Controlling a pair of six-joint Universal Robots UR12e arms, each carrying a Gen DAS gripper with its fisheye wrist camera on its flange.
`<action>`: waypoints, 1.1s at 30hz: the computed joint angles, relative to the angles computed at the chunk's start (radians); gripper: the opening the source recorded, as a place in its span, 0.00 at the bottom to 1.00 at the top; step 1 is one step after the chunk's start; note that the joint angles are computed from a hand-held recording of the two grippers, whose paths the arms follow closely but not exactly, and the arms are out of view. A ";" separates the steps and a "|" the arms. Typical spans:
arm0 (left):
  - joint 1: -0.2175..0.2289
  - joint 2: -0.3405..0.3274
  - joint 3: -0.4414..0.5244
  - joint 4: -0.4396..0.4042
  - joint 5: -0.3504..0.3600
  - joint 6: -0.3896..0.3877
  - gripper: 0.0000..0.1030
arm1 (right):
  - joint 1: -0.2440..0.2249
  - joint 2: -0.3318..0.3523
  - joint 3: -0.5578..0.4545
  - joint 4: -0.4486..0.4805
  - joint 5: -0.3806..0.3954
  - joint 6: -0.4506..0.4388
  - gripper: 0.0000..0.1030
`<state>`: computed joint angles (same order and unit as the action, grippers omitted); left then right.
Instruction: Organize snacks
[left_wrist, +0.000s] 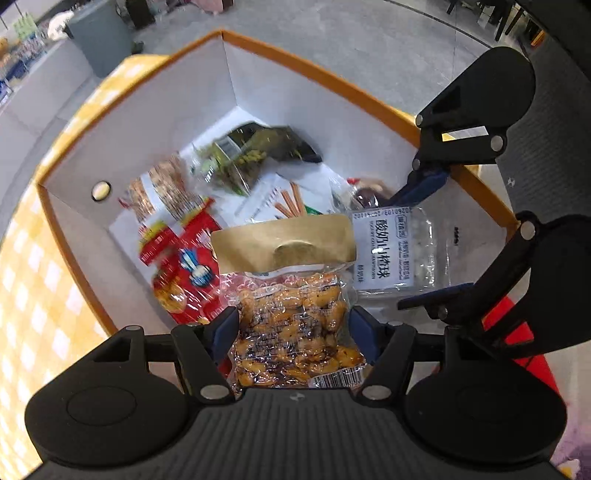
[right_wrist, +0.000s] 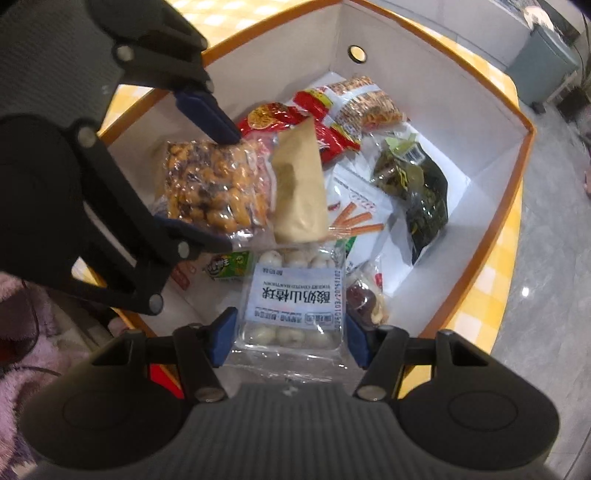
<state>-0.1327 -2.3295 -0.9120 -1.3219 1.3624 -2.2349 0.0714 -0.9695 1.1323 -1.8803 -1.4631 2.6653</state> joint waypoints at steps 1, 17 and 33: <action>-0.001 0.001 -0.005 0.004 0.002 -0.002 0.74 | 0.001 0.001 -0.001 0.002 0.003 0.002 0.58; 0.015 0.029 -0.030 0.021 -0.041 -0.051 0.76 | 0.000 -0.009 0.002 0.003 0.012 0.027 0.69; 0.095 0.177 -0.245 0.327 -0.207 -0.184 0.75 | 0.045 -0.090 0.110 -0.312 -0.066 0.205 0.79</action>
<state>-0.0379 -2.1524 -1.1574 -0.9950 1.1557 -2.4193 0.1166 -1.0593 1.2420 -2.1925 -1.5290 2.8698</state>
